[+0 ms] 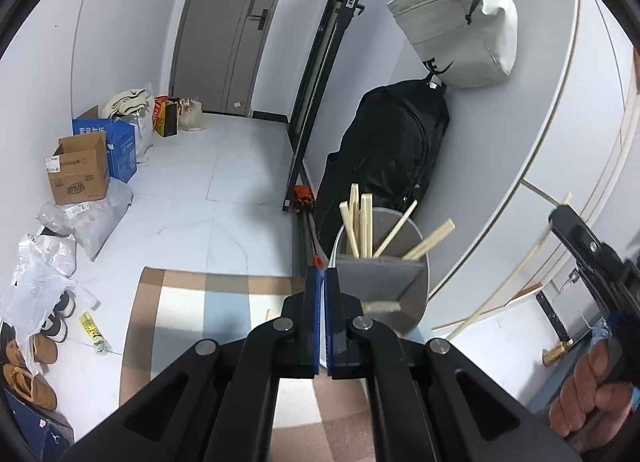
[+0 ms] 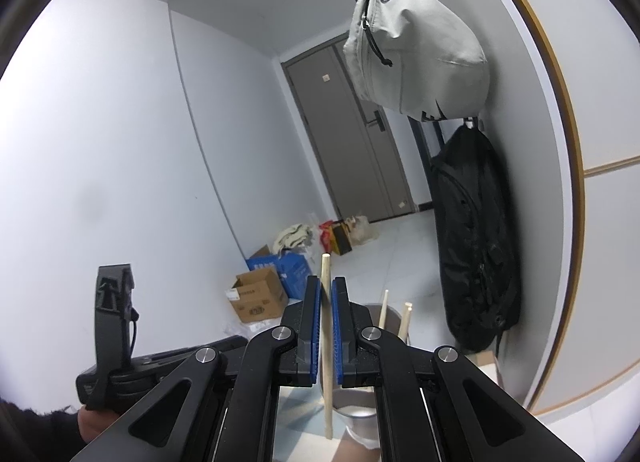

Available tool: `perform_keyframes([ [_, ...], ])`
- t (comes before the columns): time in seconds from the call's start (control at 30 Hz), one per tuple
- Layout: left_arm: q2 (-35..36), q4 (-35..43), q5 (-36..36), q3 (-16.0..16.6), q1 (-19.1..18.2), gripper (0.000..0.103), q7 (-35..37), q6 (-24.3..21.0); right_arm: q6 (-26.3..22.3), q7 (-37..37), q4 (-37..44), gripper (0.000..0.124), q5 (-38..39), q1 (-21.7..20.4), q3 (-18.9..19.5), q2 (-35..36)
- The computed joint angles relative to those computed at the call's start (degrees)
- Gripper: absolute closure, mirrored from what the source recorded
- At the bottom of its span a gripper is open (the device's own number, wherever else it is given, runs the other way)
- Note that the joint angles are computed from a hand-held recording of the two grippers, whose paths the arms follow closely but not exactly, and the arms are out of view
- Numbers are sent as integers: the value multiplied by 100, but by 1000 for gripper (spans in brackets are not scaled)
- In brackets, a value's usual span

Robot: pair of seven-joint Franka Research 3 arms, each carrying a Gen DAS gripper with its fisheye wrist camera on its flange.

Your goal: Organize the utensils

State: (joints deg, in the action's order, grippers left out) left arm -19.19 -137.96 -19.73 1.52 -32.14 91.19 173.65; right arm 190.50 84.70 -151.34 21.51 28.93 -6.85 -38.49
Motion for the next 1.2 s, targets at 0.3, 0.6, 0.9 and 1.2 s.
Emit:
perform_keyframes([
  [0.3,1009,678,333,-187,577,70,298,-1641,-80,26,-175,119,72,-41,-74,-101],
  [0.6,2774,2285,1548,-820,1156,69,-300,-2460,-10,40,-262,119,74,119,-312,-166],
  [0.9,3060,2585,2289,-1238,1699,86,-835,-2518,10,44,-290,119,79,303,-561,-233],
  [1.2,2455,1770,1989,-1541,2031,101,-1053,-1721,22,36,-286,119,40,337,-545,-170],
])
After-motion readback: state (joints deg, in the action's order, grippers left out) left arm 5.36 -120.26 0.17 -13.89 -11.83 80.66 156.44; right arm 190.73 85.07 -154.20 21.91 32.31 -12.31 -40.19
